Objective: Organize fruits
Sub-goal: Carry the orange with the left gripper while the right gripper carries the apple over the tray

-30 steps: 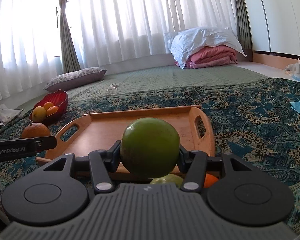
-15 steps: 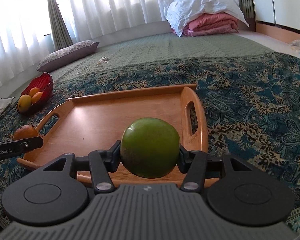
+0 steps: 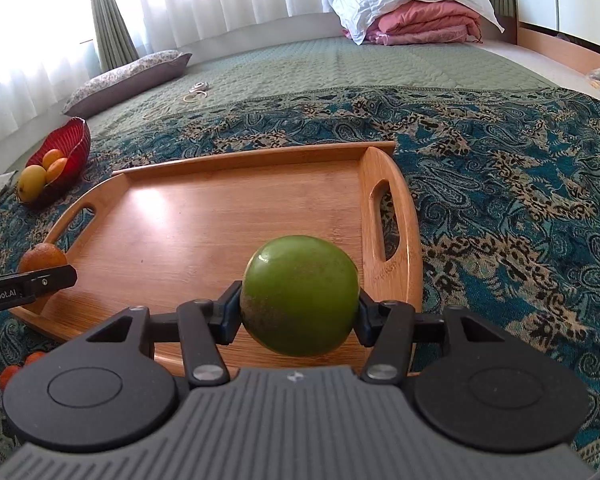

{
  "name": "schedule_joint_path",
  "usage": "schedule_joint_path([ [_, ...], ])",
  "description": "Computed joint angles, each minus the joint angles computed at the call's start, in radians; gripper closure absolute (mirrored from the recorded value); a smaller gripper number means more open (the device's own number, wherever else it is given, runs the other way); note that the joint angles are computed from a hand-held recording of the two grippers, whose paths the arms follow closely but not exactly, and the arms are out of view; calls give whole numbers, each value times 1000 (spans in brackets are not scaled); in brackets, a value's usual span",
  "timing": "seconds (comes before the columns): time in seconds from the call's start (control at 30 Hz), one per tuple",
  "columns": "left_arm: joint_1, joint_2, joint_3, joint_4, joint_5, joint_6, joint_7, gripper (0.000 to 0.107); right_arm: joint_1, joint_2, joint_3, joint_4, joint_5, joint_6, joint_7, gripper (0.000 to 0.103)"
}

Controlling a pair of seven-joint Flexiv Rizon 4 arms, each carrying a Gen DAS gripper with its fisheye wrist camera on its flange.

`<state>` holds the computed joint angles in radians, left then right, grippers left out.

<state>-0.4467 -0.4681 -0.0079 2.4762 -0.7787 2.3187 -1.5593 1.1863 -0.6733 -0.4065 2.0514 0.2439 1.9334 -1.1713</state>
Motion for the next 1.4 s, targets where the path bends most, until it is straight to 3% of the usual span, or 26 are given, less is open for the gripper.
schedule_joint_path([
  [1.13,-23,-60,8,-65,-63,-3,96,59,35,-45,-65,-35,-59,-46,27,45],
  [1.27,-35,-73,13,-99,-115,-20,154,59,5,-52,-54,-75,-97,-85,37,45],
  [1.4,-11,-69,4,-107,-100,-38,138,59,-4,-67,-62,-100,-132,-102,73,45],
])
